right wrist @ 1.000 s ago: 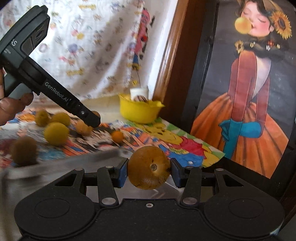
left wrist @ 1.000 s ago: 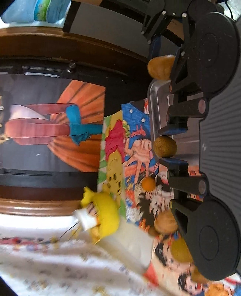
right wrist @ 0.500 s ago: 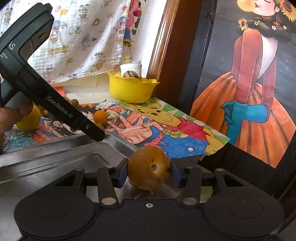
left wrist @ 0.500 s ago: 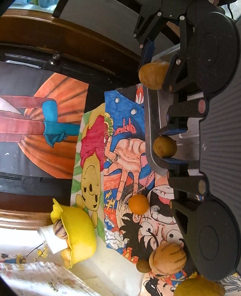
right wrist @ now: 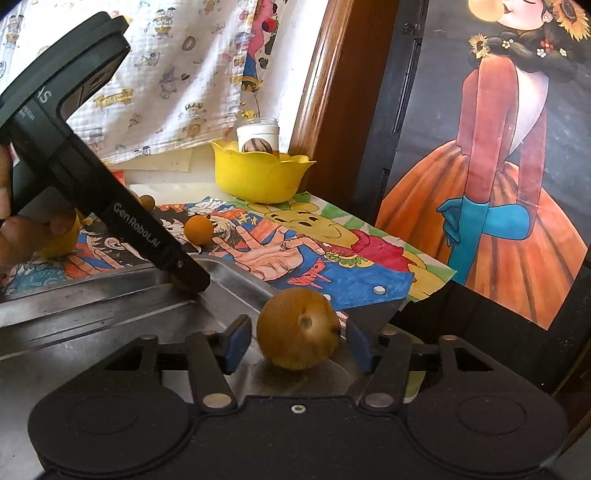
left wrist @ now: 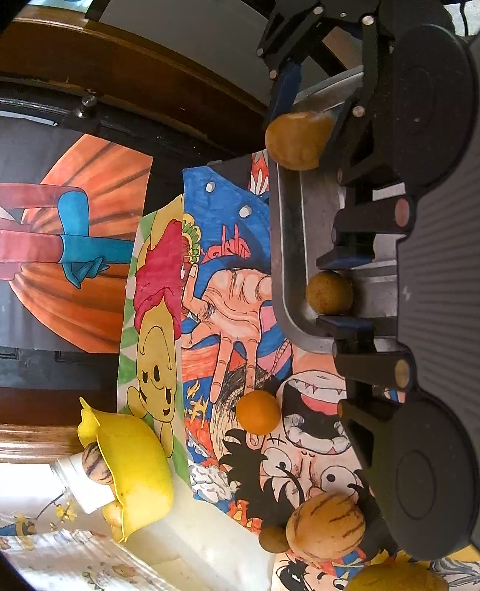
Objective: Organize fruits
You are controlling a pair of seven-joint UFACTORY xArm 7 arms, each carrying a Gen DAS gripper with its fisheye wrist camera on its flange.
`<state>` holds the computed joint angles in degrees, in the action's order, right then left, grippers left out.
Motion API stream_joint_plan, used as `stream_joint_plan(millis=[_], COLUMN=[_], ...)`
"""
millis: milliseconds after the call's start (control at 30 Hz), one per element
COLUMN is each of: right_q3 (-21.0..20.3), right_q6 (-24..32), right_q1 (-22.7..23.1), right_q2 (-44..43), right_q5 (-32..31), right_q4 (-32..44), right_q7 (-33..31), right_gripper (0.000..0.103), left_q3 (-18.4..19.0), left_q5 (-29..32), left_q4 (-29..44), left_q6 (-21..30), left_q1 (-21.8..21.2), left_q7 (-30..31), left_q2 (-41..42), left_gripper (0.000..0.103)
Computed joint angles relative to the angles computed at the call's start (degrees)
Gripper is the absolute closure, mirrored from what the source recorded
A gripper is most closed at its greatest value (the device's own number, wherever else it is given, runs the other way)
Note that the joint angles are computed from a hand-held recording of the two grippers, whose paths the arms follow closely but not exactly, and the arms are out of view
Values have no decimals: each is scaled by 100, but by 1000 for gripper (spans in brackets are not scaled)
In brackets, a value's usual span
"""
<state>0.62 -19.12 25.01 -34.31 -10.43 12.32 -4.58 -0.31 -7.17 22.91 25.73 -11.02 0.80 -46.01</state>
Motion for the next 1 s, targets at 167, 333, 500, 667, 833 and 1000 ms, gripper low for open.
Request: stream_joint_plan(millis=[167, 333, 500, 667, 833, 1000], right_q3=[-26, 106, 390, 818, 1352, 1867], right_q6=[141, 452, 1088, 2033, 3372, 4603], right_q1=[90, 171, 288, 509, 903, 1439], right_q2=[-386, -1155, -2293, -3726, -5112, -6168], right_q5=[59, 239, 473, 679, 740, 785], right_q4=[-183, -456, -735, -999, -1062, -1002], right_q7=[113, 334, 660, 1174, 1784, 2440], right_gripper=[33, 22, 10, 1, 1, 1], left_q3=[-196, -292, -500, -673, -737, -846], left_q5=[84, 237, 466, 703, 736, 678], left_q4=[-59, -182, -452, -752, -892, -855], left_q6=[78, 316, 687, 1330, 2316, 3341], left_q1=[243, 415, 592, 639, 525, 403], left_q7=[-336, -661, -1045, -1345, -1609, -1764], left_q2=[-341, -965, -2024, -3400, -4811, -5965], left_gripper=[43, 30, 9, 1, 0, 0])
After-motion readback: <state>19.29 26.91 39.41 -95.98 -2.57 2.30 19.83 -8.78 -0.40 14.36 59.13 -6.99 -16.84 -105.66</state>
